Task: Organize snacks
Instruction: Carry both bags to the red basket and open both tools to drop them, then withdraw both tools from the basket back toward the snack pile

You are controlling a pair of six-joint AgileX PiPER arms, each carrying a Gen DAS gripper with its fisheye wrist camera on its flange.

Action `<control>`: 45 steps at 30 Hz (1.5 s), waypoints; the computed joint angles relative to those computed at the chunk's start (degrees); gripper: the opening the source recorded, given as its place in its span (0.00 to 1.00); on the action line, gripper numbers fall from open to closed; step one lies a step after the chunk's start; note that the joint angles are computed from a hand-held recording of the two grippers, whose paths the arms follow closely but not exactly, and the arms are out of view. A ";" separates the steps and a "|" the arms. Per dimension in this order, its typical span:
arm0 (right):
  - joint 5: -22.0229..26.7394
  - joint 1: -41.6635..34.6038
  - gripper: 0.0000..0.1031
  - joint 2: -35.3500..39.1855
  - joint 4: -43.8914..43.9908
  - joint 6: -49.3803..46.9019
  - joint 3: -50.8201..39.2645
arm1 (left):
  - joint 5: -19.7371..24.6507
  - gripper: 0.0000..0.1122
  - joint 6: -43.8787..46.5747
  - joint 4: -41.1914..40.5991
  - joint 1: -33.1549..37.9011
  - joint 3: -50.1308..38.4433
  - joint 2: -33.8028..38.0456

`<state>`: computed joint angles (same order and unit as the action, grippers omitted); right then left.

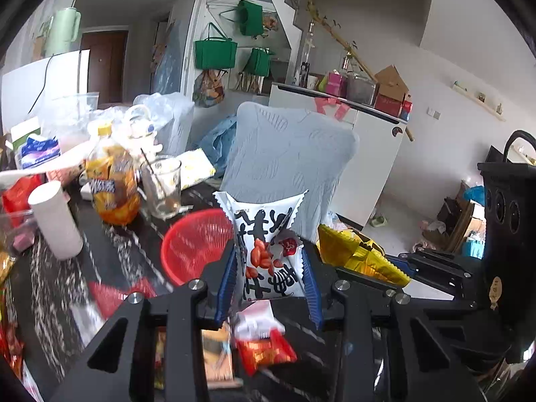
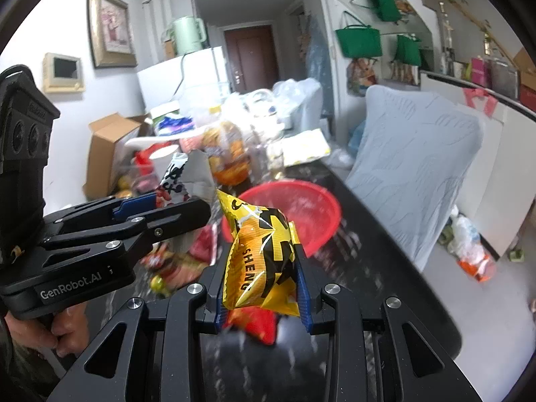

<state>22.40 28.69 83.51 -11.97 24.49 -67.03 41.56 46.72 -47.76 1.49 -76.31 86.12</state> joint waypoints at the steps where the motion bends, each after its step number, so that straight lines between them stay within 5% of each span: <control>1: 0.27 -0.57 0.31 0.73 0.53 -0.89 -1.25 | 0.77 0.32 -0.90 0.55 -0.25 -2.55 1.69; 13: 6.41 -4.89 0.31 13.50 0.45 -5.74 -20.11 | 4.05 0.32 -11.64 10.28 -3.23 -27.65 19.25; 17: 7.81 -6.56 0.31 18.64 2.55 -8.48 -25.69 | 2.91 0.32 -16.29 15.82 -4.36 -32.64 23.60; 33: 12.70 -9.52 0.31 31.11 10.09 -14.85 -38.83 | 11.63 0.34 -27.95 29.39 -6.79 -49.47 36.11; 36: 13.72 -9.80 0.33 32.28 11.58 -16.11 -39.87 | 14.46 0.43 -32.21 34.88 -7.81 -53.77 38.65; 39: 16.81 -10.06 0.55 33.63 11.15 -15.21 -42.00 | 16.94 0.59 -35.12 38.49 -8.60 -57.09 40.71; 41: 17.42 -10.35 0.58 33.60 10.87 -14.95 -42.00 | 16.01 0.70 -36.70 40.84 -9.24 -56.01 40.29; 45: 17.16 -10.45 0.58 32.24 8.43 -13.24 -39.98 | 15.15 0.70 -37.60 42.04 -9.63 -54.27 39.11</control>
